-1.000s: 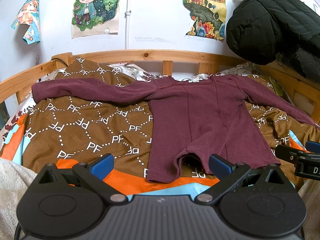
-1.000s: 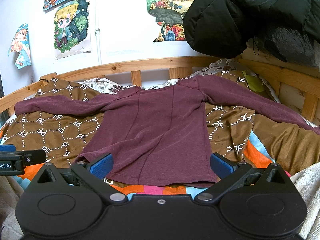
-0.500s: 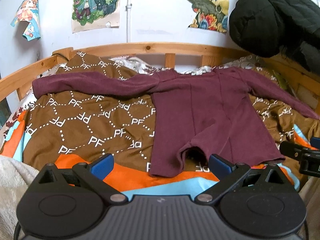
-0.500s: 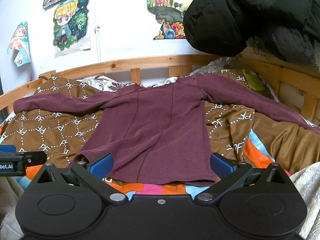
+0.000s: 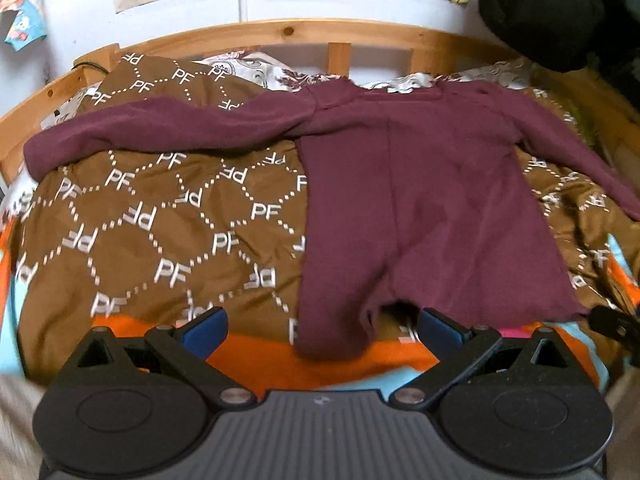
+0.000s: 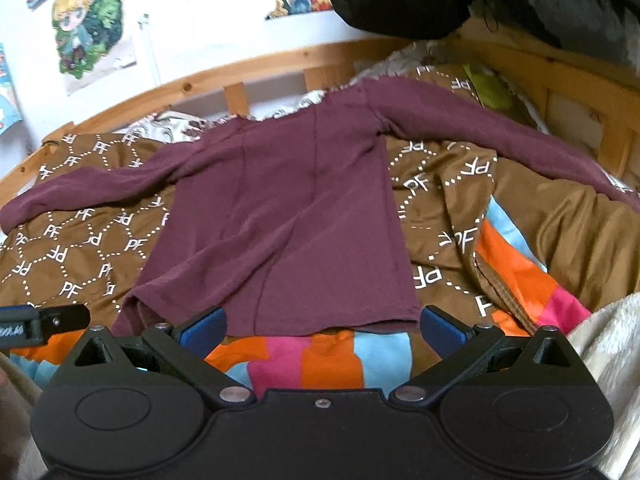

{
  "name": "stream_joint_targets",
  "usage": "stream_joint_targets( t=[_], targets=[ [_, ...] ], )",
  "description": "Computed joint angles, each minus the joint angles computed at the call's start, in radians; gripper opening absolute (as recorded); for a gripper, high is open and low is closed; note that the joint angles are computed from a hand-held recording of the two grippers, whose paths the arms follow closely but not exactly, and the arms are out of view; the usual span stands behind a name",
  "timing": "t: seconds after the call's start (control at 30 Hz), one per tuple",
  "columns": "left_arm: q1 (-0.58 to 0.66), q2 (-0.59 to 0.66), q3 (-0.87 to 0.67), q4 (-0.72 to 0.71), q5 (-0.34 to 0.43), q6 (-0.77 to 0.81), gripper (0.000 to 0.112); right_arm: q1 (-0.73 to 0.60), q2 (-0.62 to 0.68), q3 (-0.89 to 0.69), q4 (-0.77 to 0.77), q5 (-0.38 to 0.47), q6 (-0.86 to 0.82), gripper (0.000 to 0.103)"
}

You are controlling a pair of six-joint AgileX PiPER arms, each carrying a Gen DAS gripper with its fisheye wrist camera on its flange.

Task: Fold small clothes
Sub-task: 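Move the right tool to the maroon sleeve cuff and close on it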

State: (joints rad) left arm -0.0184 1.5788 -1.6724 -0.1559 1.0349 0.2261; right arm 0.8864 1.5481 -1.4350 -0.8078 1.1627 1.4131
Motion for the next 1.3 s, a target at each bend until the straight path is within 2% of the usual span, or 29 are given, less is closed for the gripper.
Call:
stream_joint_targets(
  t=[0.17, 0.37, 0.43, 0.6, 0.73, 0.93, 1.13, 1.23, 1.3],
  targets=[
    [-0.045, 0.182, -0.259, 0.054, 0.076, -0.045, 0.102, -0.085, 0.027, -0.066, 0.046, -0.003, -0.112, 0.103],
    [-0.111, 0.345, -0.45, 0.092, 0.079, -0.026, 0.102, -0.266, 0.016, -0.075, 0.118, -0.127, -0.134, 0.103],
    [-0.126, 0.39, -0.487, 0.078, 0.069, -0.014, 0.102, -0.317, 0.011, -0.058, 0.068, -0.148, -0.05, 0.103],
    [-0.138, 0.384, -0.358, 0.03, -0.088, 0.026, 0.102, -0.449, -0.035, 0.045, -0.083, -0.21, 0.236, 0.103],
    [-0.124, 0.409, -0.36, 0.0, -0.062, 0.059, 0.102, -0.544, -0.063, 0.133, -0.188, -0.244, 0.423, 0.103],
    [-0.092, 0.465, -0.443, -0.052, 0.015, 0.023, 0.102, -0.67, -0.032, 0.156, -0.189, -0.227, 0.585, 0.103],
    [-0.076, 0.506, -0.496, -0.073, 0.088, -0.002, 0.102, -0.703, 0.074, 0.062, -0.205, -0.103, 0.603, 0.102],
    [-0.077, 0.511, -0.501, -0.08, 0.097, -0.002, 0.102, -0.728, 0.109, 0.034, -0.204, -0.058, 0.635, 0.094],
    [-0.079, 0.507, -0.491, -0.081, 0.089, 0.008, 0.102, -0.739, 0.133, 0.017, -0.204, -0.016, 0.644, 0.078]
  ],
)
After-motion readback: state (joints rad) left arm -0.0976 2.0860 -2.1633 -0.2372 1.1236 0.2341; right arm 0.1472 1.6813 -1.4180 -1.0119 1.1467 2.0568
